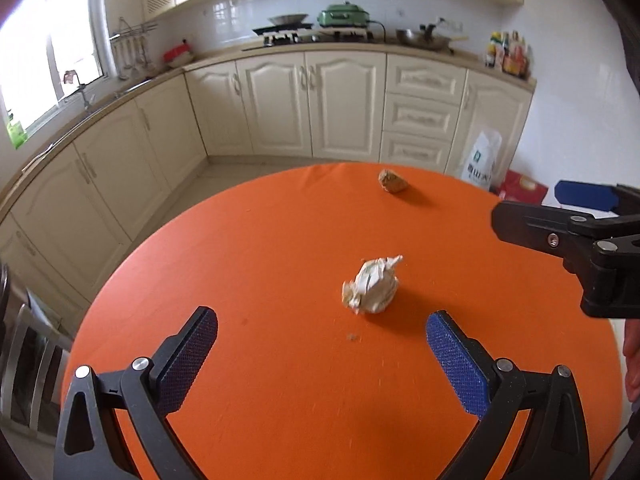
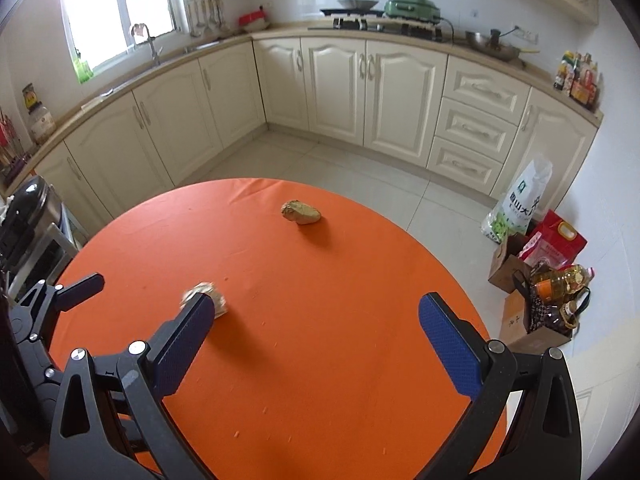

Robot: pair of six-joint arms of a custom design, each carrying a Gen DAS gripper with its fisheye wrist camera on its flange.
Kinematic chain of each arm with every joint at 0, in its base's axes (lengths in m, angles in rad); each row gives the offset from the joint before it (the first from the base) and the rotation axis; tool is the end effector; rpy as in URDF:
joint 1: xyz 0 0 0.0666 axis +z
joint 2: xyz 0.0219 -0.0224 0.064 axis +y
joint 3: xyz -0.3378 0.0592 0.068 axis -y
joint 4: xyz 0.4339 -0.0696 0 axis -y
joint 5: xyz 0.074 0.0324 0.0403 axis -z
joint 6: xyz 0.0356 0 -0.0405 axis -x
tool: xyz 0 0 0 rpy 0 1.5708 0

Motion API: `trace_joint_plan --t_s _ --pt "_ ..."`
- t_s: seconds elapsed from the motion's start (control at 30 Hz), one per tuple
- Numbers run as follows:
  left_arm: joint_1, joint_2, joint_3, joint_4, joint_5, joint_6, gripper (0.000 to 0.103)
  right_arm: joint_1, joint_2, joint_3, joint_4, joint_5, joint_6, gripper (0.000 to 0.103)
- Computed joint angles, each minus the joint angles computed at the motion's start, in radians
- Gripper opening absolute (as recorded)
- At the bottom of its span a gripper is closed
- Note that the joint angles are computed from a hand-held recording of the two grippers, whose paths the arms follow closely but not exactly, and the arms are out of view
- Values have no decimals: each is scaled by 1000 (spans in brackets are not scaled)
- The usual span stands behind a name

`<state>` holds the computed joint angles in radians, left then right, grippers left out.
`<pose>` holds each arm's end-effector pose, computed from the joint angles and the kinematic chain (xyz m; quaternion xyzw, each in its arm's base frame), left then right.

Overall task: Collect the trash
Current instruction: 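Grasp the crumpled paper with the left tool while the right tool grasps the small brown lump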

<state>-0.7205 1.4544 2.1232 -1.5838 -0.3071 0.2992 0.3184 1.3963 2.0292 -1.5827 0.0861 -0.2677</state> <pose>0.3497 -0.2933 0.6574 0.1475 0.9252 -0.0289 0.3485 0.4224 0.1356 0.6426 -0.0110 0.9513 0.0489 0.3041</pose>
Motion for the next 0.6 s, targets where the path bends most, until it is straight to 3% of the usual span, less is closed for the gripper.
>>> trace_joint_plan --t_s 0.1,0.17,0.23,0.27,0.37,0.43,0.47,0.6 --pt "32 107 112 -30 26 -43 98 -27 50 15 15 -37 32 103" --pt "60 168 189 -52 68 -64 83 -36 91 40 20 -46 58 102" --pt "100 264 311 -80 135 -79 57 -46 135 68 21 -61 79 100" --pt "121 294 349 -90 163 -89 51 -49 155 85 17 -63 86 98" --pt "169 278 318 -44 204 -117 39 -48 217 128 0 -58 111 93" --pt "200 251 278 -20 229 -119 23 -46 252 150 -8 -67 125 86" --pt "218 204 210 2 250 -121 23 -43 268 161 -12 -67 130 83" --pt "251 159 143 46 256 -120 23 -37 284 158 12 -69 135 80"
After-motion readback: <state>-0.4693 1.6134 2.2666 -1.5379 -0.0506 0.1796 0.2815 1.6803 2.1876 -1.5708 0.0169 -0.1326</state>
